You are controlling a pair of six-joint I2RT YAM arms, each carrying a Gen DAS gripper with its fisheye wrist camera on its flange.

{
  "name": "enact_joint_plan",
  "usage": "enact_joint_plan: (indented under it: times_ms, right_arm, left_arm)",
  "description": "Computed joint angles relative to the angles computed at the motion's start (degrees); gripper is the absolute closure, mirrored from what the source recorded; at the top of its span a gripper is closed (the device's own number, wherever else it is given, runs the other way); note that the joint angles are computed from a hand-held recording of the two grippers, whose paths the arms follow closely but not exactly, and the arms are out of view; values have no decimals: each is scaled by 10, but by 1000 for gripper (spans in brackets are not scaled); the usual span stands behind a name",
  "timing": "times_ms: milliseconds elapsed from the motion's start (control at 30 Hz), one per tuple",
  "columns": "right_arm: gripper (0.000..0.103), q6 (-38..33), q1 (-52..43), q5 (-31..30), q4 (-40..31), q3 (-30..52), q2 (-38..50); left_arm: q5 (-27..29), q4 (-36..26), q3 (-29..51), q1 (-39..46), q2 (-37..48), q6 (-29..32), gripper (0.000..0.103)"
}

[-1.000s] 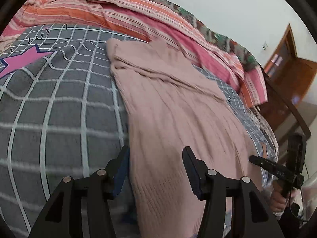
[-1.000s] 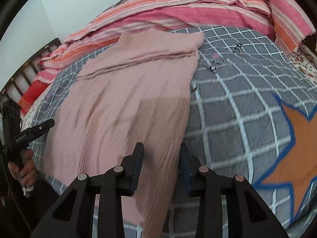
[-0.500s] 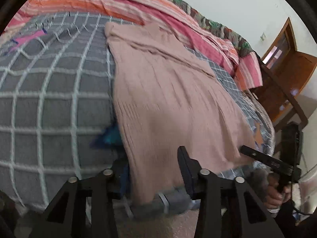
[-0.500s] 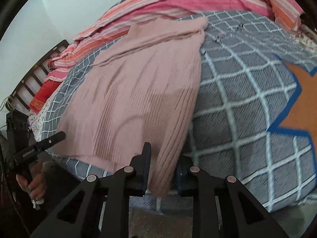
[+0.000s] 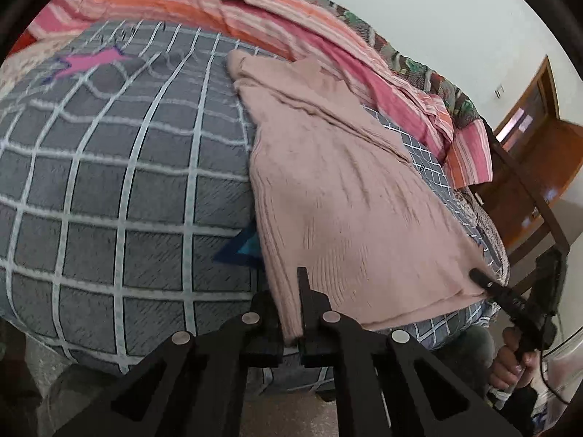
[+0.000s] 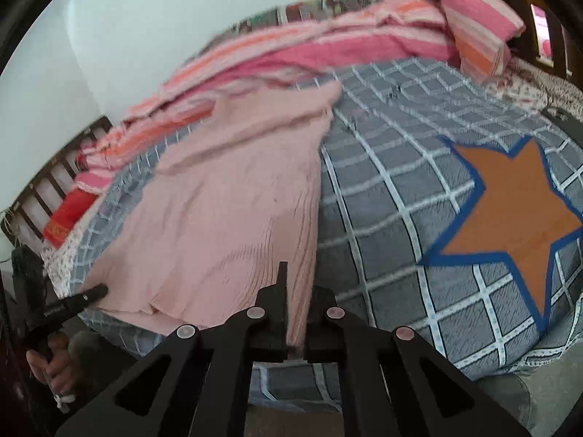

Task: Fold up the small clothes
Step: 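Grasp the hem of the folded pink sweater with the right tool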

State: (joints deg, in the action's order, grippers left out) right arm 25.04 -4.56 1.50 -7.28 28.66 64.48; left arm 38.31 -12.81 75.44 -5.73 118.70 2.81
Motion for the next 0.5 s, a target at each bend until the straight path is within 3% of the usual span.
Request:
enact_joint_plan:
  times_ms: [100,267,400,500]
  right_arm:
    - [98,-1,19,9,1,15,45]
    - [96,7,3,-40,10,21,77]
    - [93,17,-14,-62,1,31,87]
    - [97,14,-5,-64,-21,49,107]
  left_arm:
    - [-3,-6,8,-11,12,-10,97]
    - [-29,-19,8,-26,5,7,94]
    - [-44,-37,26,-32,20,-18,93]
    - [-40,-30,22,-32,20,-29,94]
